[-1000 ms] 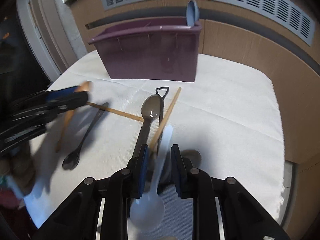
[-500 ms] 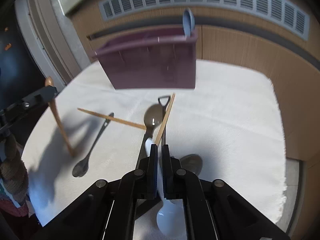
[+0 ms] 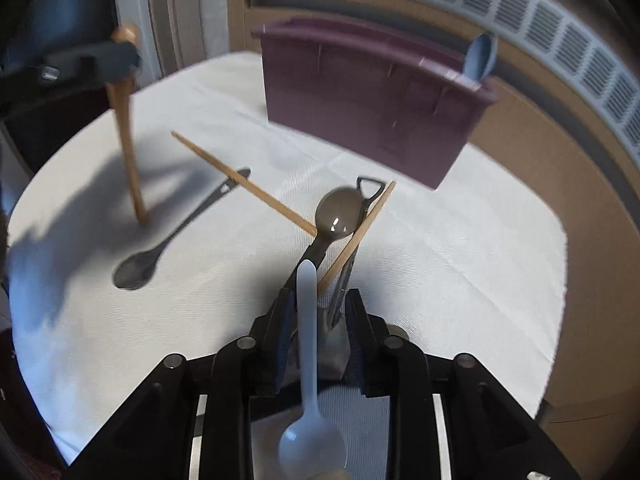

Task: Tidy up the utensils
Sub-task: 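Lift the wooden spoon with left tool while right tool lifts the white spoon, then grasp the dark brown spoon with the right tool while left tool holds the wooden spoon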

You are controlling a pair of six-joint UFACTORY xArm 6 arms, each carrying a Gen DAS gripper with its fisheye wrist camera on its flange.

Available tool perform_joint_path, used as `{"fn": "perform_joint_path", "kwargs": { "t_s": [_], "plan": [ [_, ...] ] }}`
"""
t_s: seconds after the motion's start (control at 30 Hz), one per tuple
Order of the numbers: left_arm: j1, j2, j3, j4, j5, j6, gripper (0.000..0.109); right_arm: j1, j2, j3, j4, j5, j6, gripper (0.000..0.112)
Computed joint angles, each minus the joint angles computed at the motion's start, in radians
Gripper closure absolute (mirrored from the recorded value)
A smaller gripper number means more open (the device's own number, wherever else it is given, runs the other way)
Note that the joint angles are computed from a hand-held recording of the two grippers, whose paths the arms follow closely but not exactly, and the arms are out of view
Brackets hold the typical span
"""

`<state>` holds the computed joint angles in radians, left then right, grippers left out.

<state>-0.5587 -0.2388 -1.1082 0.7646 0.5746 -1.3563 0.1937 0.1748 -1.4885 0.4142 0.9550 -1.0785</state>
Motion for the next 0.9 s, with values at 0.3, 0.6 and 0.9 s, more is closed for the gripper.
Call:
{"fn": "perform_joint_path", "kwargs": {
  "t_s": [0.3, 0.6, 0.9],
  "plan": [
    [0.003, -0.008, 0.01, 0.001, -0.003, -0.012, 0.078, -0.027, 0.014, -0.029, 0.085, 0.128, 0.022, 0.103],
    [-0.008, -0.018, 0.007, 0.025, 0.004, -0.023, 0.085, -0.103, -0.061, -0.028, 0.29, 0.172, 0.035, 0.107],
    [-0.023, -0.02, -0.008, 0.048, 0.038, -0.025, 0.102, -0.128, -0.036, -0.086, 0.367, 0.194, 0.077, 0.108]
  ]
}}
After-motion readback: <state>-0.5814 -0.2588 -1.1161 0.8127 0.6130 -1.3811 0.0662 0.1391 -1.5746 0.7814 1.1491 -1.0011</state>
